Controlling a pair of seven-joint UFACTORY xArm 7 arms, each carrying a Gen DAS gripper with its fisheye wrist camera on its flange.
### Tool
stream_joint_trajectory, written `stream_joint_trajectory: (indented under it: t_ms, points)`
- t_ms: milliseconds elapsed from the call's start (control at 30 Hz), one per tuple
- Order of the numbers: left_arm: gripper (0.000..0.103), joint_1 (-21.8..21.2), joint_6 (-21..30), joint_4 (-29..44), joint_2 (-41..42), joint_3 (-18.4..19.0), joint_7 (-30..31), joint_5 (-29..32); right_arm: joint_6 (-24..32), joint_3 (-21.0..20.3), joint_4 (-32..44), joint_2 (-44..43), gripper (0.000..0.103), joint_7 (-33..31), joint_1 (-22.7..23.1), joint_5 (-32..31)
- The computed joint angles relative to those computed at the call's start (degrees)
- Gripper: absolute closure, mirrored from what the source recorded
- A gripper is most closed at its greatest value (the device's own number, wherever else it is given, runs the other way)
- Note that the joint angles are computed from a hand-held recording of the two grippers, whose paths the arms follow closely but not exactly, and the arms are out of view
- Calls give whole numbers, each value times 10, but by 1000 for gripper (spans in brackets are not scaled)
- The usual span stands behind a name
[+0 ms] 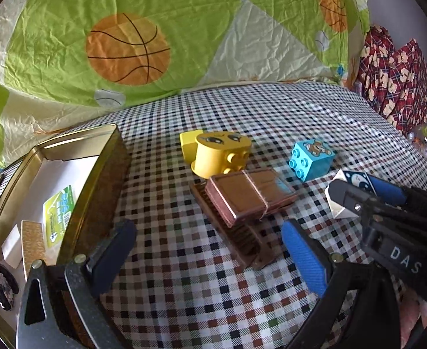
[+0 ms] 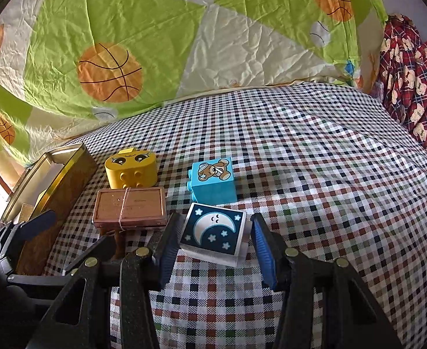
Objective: Organize rigid objects
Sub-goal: 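Move the left gripper to the brown comb while the right gripper grasps the navy moon block, then grasp and lift the brown comb with the left gripper while the right gripper lifts the moon block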
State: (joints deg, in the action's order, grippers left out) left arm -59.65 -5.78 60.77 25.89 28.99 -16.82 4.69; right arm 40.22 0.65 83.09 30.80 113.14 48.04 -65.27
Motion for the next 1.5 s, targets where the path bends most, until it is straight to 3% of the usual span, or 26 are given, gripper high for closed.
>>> stream_joint_trajectory:
  t_ms: [100,167,233,267,333,433,533,667,800,933,1133,1233,1300,1333,1400,1433,1500]
  points:
    - [5,25,36,23,6,-26,0,13,-4,-1,-3,-2,52,6,1,-6]
    - [13,46,48,31,8,-44,-10,21,-10,-1,-6,-3,52,8,-2,-9]
    - [41,121,61,37,1,-121,9,23,-14,0,-6,-3,52,8,-4,-9]
    - [46,155,72,40,-2,-160,23,23,-15,0,-6,-3,52,8,-3,-9]
    - [59,172,63,34,-5,-177,21,38,-16,-2,-7,-3,52,12,-2,-13]
    - [78,242,49,23,-13,-246,31,36,-16,-3,-9,-5,52,20,0,-21]
    - [79,359,30,2,-22,-360,67,9,-9,-2,-10,-6,52,28,3,-32]
    - [79,415,-2,-30,-36,-410,90,-10,3,2,-5,-4,52,23,4,-32]
    - [80,437,-34,-46,-42,-429,96,-14,15,3,-3,-4,52,25,8,-38]
    - [80,411,-43,-51,-48,-404,102,-15,18,7,0,-3,52,20,6,-39]
    - [80,444,-47,-53,-47,-435,98,-10,22,6,4,-1,52,20,10,-43]
    - [80,436,-35,-50,-47,-429,98,-11,19,7,7,2,52,11,7,-38]
    - [79,458,14,-26,-33,-454,109,-5,15,8,9,4,52,4,4,-33]
    - [77,442,32,-16,-30,-441,118,-15,13,8,9,4,52,0,4,-30]
    - [72,369,34,-14,-35,-367,89,3,9,7,11,6,52,-6,3,-25]
    - [61,354,33,-12,-34,-353,93,-2,7,6,11,6,52,-9,3,-23]
    - [57,349,38,-2,-27,-350,93,-2,4,6,13,8,52,-17,2,-16]
